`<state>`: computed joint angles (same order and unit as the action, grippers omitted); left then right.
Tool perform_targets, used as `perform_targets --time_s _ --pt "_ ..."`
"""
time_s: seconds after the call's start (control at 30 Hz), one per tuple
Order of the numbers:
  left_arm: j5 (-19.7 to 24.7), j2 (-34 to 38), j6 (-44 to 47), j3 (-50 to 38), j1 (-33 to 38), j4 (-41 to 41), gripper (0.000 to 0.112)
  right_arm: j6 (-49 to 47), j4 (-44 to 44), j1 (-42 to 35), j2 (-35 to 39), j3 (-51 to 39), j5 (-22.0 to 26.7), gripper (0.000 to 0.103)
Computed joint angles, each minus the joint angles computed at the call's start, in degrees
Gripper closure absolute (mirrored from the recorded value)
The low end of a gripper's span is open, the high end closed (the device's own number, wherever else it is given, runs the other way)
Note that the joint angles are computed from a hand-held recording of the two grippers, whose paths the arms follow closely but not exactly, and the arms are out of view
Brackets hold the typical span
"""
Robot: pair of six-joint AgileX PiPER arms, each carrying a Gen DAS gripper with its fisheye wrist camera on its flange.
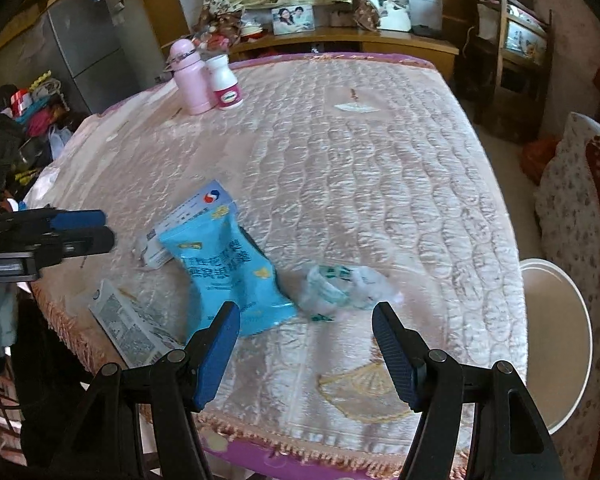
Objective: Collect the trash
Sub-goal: 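Grasp the white-blue medicine box with the left tool while the right grasps the blue snack bag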
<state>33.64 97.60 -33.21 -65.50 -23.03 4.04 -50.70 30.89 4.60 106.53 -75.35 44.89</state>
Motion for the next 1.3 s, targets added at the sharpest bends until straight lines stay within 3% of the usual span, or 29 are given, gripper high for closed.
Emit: perform_targets --time_s 0.13,0.33,0.5,0.57,0.63,0.67,0.97,1.1,1.13,1.17,1.2,1.3 --pt "-0.51 2.98 1.84 -0.7 1.17 0.06 0.05 1.05 -0.94 2.55 2.28 -2.56 1.75 0.025" --pt "-1.17 1.34 4.18 1.11 2.84 -0.73 0.05 3.4 -3.81 7.61 8.75 -9.83 6.25 0.024" --pt "-2.07 0.82 8.94 1.58 4.43 -4.95 0.05 8.01 -9.81 11.53 15.38 -15.37 6.26 0.024" --pt "-2.27 1.73 10.59 1.07 4.55 -6.21 0.05 5.83 -5.61 10.52 15.55 -14.97 5.05 0.03" --pt "-2.49 3.01 12.17 0.27 4.54 -7.14 0.05 6.0 -5.06 10.27 14.79 -14.79 3.57 0.047" --pt "-2.34 3.84 12.13 -0.56 4.35 -6.76 0.05 5.8 -4.14 9.74 14.46 -15.03 3.35 0.048" --pt "-1.1 12.89 6.79 -9.87 3.86 0.18 0.05 6.04 -0.37 5.72 13.42 -16.91 2.12 0.051" --pt "2.12 18.14 4.66 -15.4 3.66 3.01 0.051 5.17 2.12 3.98 11.96 -16.41 3.16 0.051" --pt "0.58 17.96 2.42 -14.84 3.23 5.81 0.051 4.41 2.9 3.47 11.24 -15.47 2.98 0.051" --pt "0.62 18.24 1.71 -15.0 3.11 6.32 0.054 3.94 3.42 3.0 10.73 -15.09 3.09 0.051" --pt "0.74 18.23 1.7 -15.17 3.17 5.95 0.064 3.47 3.9 2.49 10.15 -14.73 3.3 0.051" --pt "0.81 17.39 4.1 -14.95 3.43 2.86 0.066 2.82 4.91 1.44 9.15 -14.82 3.95 0.051"
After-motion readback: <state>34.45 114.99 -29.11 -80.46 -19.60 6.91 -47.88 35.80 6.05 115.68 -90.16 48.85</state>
